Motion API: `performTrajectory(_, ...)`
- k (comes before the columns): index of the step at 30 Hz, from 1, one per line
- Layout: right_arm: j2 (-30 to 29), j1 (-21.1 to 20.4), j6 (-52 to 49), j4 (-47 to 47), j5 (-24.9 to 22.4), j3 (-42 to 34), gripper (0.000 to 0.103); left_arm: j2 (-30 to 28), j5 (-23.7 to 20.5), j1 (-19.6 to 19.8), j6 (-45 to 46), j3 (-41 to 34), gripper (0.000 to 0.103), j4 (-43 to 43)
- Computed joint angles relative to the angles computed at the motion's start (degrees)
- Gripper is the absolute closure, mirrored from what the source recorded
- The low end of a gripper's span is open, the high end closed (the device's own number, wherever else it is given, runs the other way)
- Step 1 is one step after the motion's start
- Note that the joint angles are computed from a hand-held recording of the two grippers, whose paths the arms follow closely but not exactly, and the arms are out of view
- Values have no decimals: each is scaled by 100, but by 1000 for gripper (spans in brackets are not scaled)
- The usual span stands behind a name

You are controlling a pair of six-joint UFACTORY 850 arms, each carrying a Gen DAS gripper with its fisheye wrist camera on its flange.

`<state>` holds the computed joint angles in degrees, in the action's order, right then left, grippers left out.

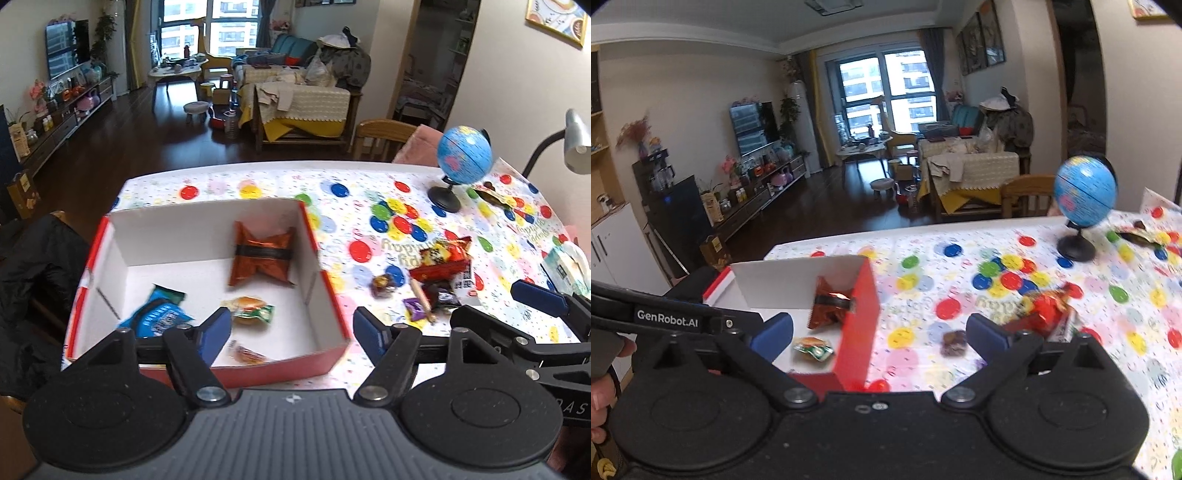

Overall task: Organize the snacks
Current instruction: 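Move both tools back from the box toward the snack pile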

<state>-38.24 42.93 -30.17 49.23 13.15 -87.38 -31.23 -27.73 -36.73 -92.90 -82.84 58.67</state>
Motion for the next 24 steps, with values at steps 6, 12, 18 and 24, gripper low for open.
performTrajectory(6,271,-227,887,-573,61,520,1,-376,99,-163,195,-454,19,-258)
performTrajectory(12,462,-483,1160,-777,74,918,0,-910,177,-307,661,-1140,17,-734)
performTrajectory(18,559,-788,789,-566,31,1135,1,-1633,-127,-425,1227,-2155,16,-1402)
performTrajectory(24,504,-1070,666,-657,5,1153,2,-2530,-856,-463,1769,-3521,17,-2056)
